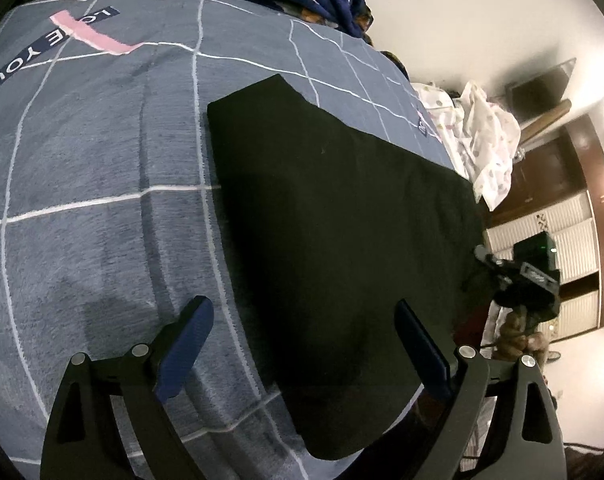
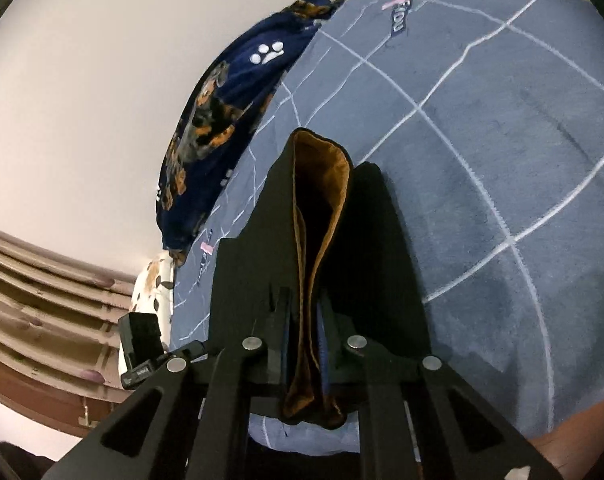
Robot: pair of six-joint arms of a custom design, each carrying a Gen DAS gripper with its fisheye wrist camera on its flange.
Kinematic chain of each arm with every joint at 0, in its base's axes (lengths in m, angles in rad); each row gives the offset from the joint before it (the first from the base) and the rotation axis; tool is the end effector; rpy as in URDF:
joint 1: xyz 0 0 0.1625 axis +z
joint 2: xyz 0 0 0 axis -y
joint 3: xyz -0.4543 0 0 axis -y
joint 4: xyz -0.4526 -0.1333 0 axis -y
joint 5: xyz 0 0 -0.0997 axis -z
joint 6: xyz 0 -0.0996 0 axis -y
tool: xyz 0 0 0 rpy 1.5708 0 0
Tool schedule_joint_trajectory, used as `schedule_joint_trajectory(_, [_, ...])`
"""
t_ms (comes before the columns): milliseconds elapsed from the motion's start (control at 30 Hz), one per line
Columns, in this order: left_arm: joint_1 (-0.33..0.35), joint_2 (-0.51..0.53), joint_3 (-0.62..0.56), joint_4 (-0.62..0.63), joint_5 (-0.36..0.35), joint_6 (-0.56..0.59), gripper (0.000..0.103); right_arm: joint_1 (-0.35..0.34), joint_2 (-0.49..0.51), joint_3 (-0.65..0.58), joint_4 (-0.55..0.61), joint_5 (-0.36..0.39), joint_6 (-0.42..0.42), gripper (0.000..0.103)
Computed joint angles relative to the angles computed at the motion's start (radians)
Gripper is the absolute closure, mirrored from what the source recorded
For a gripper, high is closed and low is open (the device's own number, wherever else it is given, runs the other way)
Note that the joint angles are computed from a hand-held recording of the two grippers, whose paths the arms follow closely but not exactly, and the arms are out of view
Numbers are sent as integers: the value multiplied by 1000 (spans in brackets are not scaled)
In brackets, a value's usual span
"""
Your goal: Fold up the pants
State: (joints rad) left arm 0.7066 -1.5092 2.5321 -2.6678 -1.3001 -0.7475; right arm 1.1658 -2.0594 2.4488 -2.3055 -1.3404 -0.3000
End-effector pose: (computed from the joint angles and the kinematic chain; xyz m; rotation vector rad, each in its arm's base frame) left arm -0.1778 -0.3620 0.1413 0.1590 2.9806 -0.3699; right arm 0.0126 -0.3667 0.3343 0.0965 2.9841 -0.6078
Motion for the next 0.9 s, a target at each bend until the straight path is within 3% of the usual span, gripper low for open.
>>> schedule_joint_trajectory(133, [-16, 4, -10, 37, 15, 7, 11, -39, 14, -4, 6, 1, 2, 91])
schedule_joint_trajectory(233, [-28, 5, -15, 57, 25, 1, 11, 0, 30, -5, -22, -82, -17, 90])
schedule_joint_trajectory(333, [-42, -2, -16, 68, 30, -5, 11, 6, 42, -12, -32, -95, -28, 85])
schedule_joint_trajectory(600, [-65, -66, 11, 82, 93, -16, 11, 76, 66, -28, -110, -215, -47, 68])
schedule_joint_trajectory(700, [-22, -67, 22, 33, 36, -10, 11, 59, 75, -40, -109, -208, -60, 65])
schedule_joint_trajectory(900, [25, -18, -7, 16, -41, 128, 11, 39, 123, -66, -52, -191, -94, 65])
